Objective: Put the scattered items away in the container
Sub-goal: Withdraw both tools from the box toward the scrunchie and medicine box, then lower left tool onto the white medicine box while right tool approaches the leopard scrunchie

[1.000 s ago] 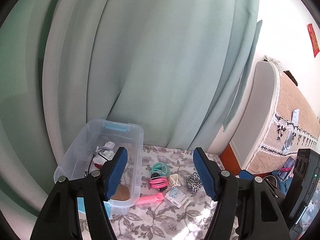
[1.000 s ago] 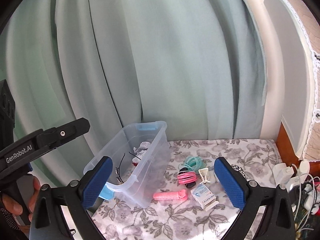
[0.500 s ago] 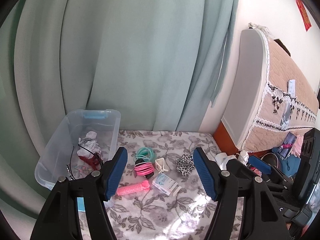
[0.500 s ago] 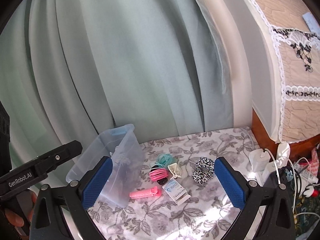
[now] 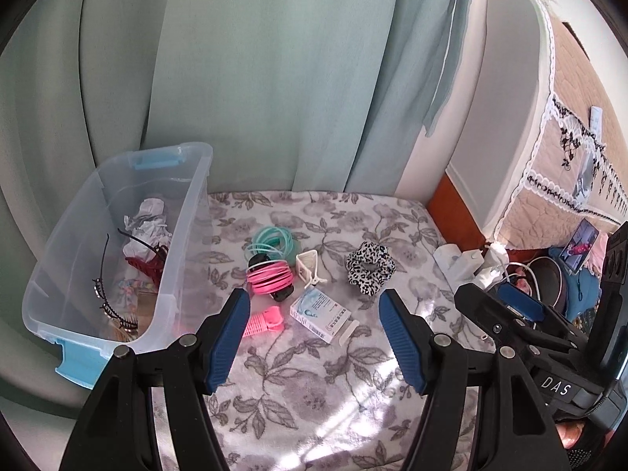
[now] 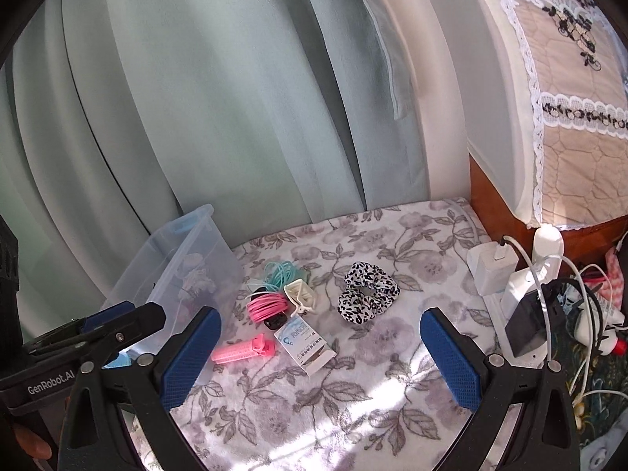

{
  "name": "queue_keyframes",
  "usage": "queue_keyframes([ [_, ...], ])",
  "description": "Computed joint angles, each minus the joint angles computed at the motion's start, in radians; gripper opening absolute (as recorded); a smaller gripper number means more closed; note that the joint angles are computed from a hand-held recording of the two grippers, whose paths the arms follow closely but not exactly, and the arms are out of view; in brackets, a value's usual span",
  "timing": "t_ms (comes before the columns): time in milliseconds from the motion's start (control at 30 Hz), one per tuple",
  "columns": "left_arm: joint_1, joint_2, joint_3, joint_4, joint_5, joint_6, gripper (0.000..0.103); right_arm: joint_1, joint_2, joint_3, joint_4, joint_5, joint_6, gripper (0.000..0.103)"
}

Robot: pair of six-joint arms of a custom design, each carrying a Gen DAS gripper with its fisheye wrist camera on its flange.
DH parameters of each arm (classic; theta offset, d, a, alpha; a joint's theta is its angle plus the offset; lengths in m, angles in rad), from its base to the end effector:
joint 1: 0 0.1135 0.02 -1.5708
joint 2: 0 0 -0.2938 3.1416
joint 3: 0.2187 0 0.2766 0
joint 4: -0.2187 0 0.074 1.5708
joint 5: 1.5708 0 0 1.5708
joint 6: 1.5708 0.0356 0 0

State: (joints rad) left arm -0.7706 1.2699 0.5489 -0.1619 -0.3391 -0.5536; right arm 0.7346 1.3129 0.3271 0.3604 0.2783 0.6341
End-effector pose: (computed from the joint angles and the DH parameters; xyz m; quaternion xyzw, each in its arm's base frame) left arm 0.1831 -0.1612 0.1778 0.0439 0.9286 -0.0790 0.3598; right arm 0.1787 0.1482 0.1422 0.0188 0.8838 0.1894 0.4274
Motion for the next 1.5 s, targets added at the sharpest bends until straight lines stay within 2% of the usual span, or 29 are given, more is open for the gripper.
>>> queue_keyframes([
  [467,0.119,0.302,0.042,0.139,0.144,0.033,0.069,-0.110,0.346,0.084,0.128,-0.162,-0.021,0.103],
  [800,0.158,0.487,0.108,0.165,0.243,0.041,0.069,-0.155,0.541,0.156,0.164,-0.237,-0.033,0.103],
  [1200,0.146,0.644,0.196,0.215,0.346,-0.015,0.068,-0.265,0.564,0.184,0.161,-0.269,-0.127,0.103],
  [1500,0.081,0.761,0.314,0.215,0.327,-0.052,0.068,-0.323,0.567,0.160,0.192,-0.303,-0.144,0.103],
])
